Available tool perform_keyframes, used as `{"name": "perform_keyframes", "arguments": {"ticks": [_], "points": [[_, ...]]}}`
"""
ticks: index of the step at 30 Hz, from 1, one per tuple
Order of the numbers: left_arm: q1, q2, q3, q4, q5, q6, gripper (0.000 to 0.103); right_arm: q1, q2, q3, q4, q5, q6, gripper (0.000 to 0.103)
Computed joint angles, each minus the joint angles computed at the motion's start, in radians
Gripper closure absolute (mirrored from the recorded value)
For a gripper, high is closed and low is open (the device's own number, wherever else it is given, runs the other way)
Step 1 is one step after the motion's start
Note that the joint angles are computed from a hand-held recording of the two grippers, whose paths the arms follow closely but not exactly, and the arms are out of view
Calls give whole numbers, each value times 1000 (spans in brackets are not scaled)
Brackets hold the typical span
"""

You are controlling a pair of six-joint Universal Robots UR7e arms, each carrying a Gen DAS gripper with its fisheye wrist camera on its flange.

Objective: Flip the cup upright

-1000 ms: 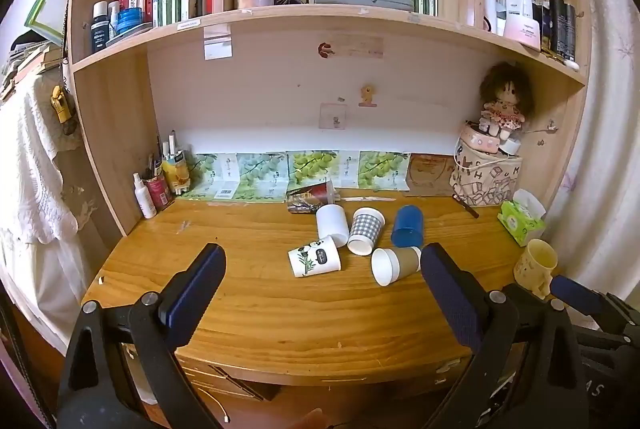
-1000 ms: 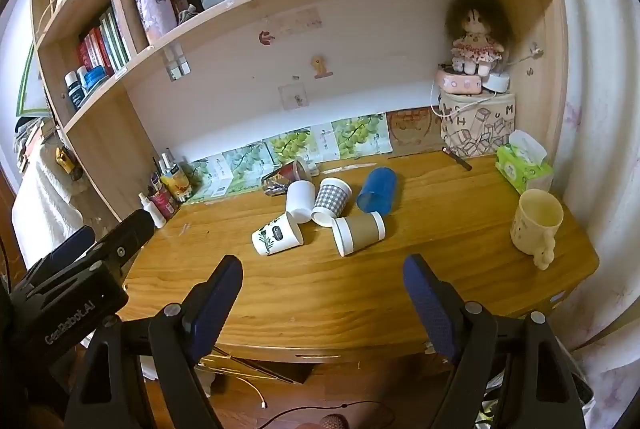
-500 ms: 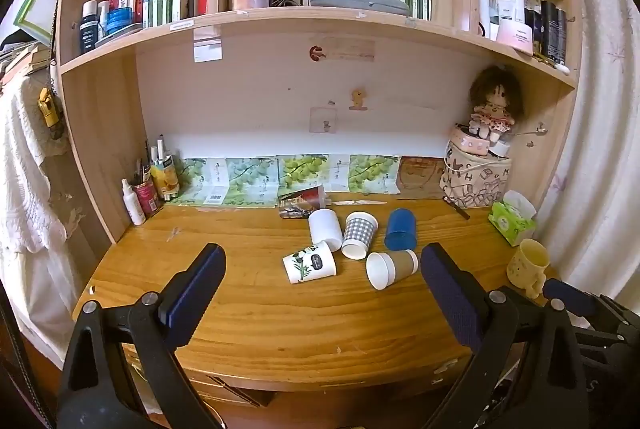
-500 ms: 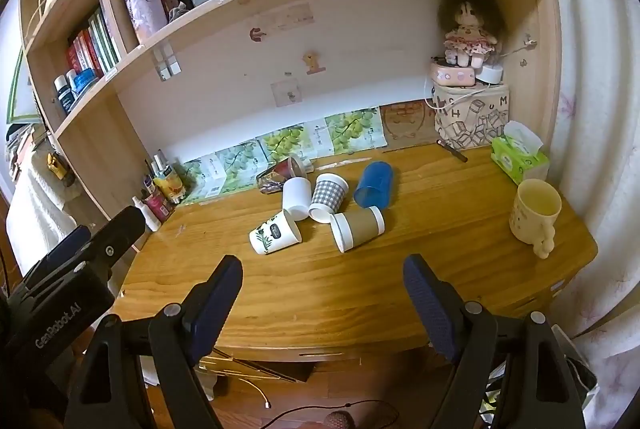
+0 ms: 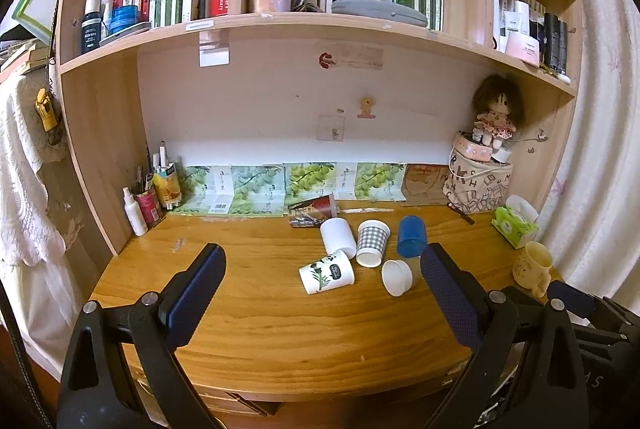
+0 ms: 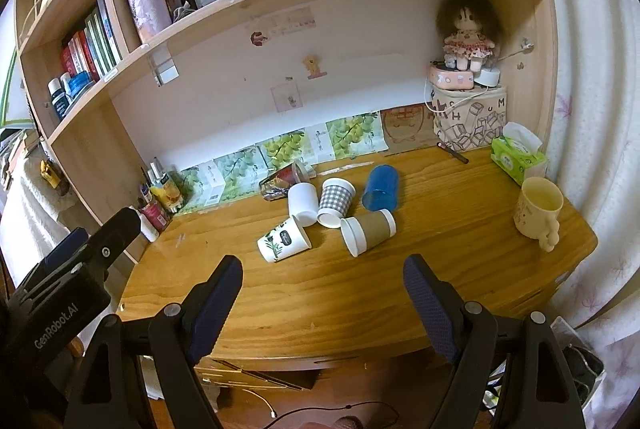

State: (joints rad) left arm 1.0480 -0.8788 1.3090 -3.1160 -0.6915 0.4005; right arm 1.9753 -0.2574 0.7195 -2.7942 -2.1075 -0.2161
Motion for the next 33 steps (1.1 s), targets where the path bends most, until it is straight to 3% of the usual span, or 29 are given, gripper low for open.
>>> {"name": "perform_keyframes", "arguments": {"ticks": [12,21,26,33], "points": [[52,-54,-6,9,-71,0,4,39,94,-108,17,-61,47,20],[74,-74,-13,35,-50,-37,4,56,131,-156,27,-62,46,20],[81,-71,-19,11,-30,12,4,58,149,-191,57,-38,26,20],[79,-13,-84,-116,14,222,4,51,214,-326,126,16,-42,20]]}}
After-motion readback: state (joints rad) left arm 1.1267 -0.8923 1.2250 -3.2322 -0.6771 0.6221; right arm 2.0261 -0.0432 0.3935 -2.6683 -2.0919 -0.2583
